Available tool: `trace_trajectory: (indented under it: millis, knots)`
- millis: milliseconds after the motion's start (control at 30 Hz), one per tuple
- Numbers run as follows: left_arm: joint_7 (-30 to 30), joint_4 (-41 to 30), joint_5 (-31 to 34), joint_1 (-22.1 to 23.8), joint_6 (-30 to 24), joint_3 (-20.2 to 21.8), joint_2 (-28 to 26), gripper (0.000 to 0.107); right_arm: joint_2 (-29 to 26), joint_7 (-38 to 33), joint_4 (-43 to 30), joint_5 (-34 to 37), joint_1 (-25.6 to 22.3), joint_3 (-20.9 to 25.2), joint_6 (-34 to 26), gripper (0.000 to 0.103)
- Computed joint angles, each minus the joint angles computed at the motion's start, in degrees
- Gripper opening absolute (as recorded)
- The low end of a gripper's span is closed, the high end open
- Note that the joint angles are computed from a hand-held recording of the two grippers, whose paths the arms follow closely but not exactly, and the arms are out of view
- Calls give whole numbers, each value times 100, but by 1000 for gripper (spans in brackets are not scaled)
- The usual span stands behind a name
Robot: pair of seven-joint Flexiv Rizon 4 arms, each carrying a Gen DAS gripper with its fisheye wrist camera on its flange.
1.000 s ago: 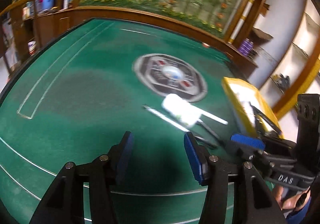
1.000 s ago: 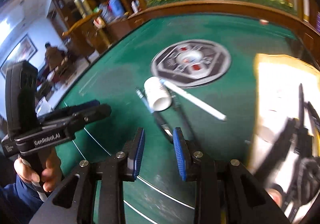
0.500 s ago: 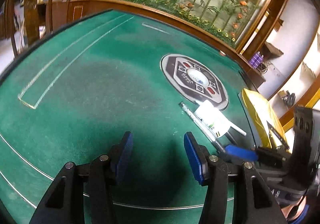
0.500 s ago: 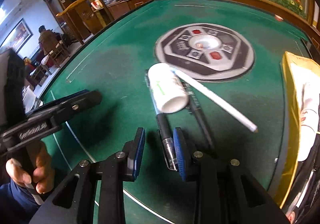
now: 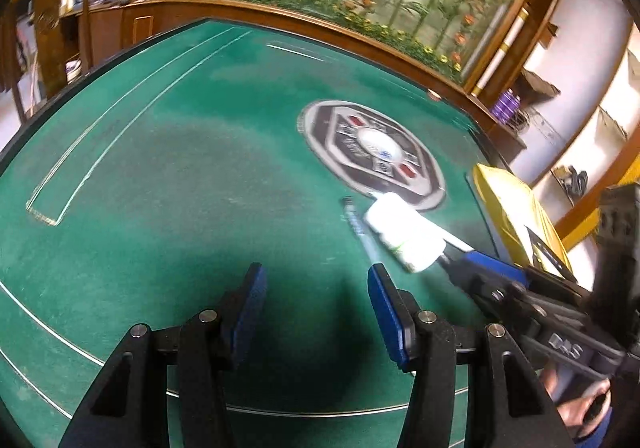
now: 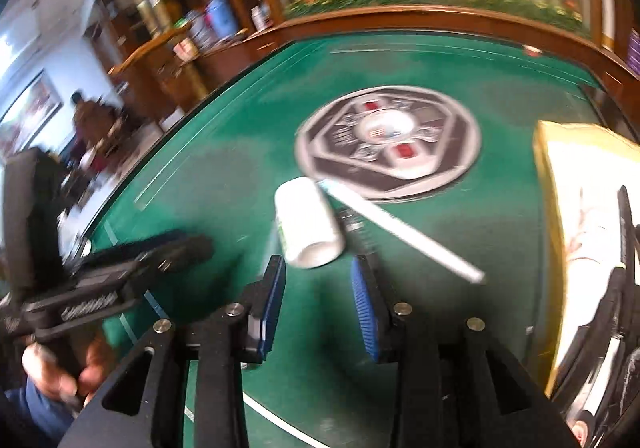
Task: Organize rigid objects
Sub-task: 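Grasp the white pill bottle with the right tool while the left tool grasps the clear pen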
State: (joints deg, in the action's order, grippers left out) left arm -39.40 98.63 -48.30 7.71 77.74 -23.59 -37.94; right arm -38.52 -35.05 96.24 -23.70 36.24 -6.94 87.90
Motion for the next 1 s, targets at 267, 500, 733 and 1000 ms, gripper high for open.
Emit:
trace_trajectory:
  millis: [267, 500, 733, 1000]
  knots:
    - [-770, -375, 1154, -832, -181, 915, -104, 73, 64, 302, 223, 136, 440, -666, 395, 33]
    - [-1097, -534, 2095, -906, -313, 1107, -192, 31, -13, 125, 35, 142, 267, -447, 215, 35]
    - [-944, -309, 2374, -619, -133, 1012, -55, 20, -179, -337, -655, -200, -93, 183, -736, 38]
    - [-549, -242, 1920, -270, -171, 577, -123, 25, -727, -894, -1753, -216, -327, 745, -1919, 39]
